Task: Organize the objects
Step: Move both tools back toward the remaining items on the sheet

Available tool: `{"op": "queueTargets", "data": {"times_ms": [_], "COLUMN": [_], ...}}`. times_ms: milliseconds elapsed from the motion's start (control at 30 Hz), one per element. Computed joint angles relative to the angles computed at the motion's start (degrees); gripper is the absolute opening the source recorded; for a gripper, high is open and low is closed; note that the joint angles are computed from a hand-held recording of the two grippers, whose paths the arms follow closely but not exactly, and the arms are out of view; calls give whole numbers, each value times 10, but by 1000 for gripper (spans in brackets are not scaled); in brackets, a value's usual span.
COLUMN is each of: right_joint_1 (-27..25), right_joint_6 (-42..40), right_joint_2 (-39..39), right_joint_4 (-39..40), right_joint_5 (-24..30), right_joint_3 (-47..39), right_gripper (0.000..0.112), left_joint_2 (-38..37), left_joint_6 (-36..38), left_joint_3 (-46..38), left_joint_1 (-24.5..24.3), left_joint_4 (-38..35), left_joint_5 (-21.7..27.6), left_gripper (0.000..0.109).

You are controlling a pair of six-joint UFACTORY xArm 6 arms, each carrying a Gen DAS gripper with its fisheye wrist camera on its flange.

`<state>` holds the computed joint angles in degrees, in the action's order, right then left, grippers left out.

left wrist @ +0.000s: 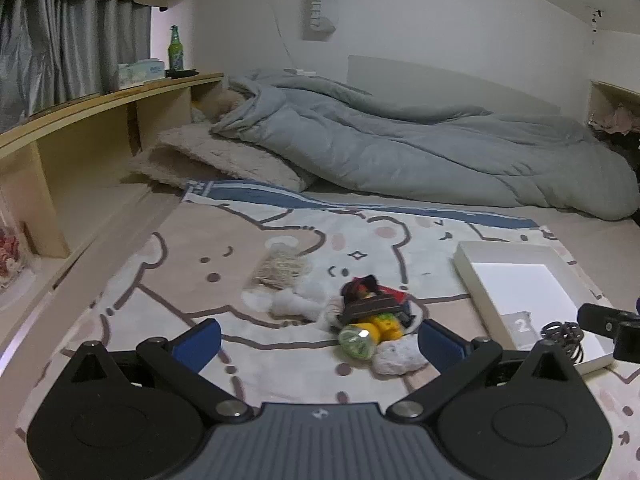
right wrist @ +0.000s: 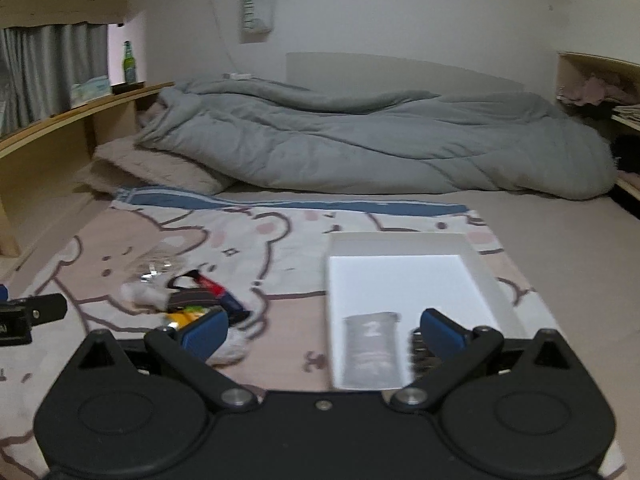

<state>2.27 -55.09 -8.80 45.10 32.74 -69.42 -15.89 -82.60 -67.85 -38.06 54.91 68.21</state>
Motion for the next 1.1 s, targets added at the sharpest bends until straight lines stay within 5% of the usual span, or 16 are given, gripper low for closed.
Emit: {"op": "queueTargets", "data": {"times_ms": [600,833,1100], "right_joint_1": [70,92,107], "right_joint_6": [103,148,218], "right_joint_2": [-41,-30,27], "right_joint_4": [-11,-47,-125], "right_joint_5": [11,-24,-46], "right_joint_3": [26,17,-27], "right_gripper": [103,103,103], "left_joint_2": [-99,-74,-34], "left_joint_6": [56,80,76], "left_joint_3": [58,31,25], "left_joint_1": [19,55,129], "left_joint_4": [12,5,-5], "left_joint_5": [19,18,-45], "left_gripper": [103,103,103]}}
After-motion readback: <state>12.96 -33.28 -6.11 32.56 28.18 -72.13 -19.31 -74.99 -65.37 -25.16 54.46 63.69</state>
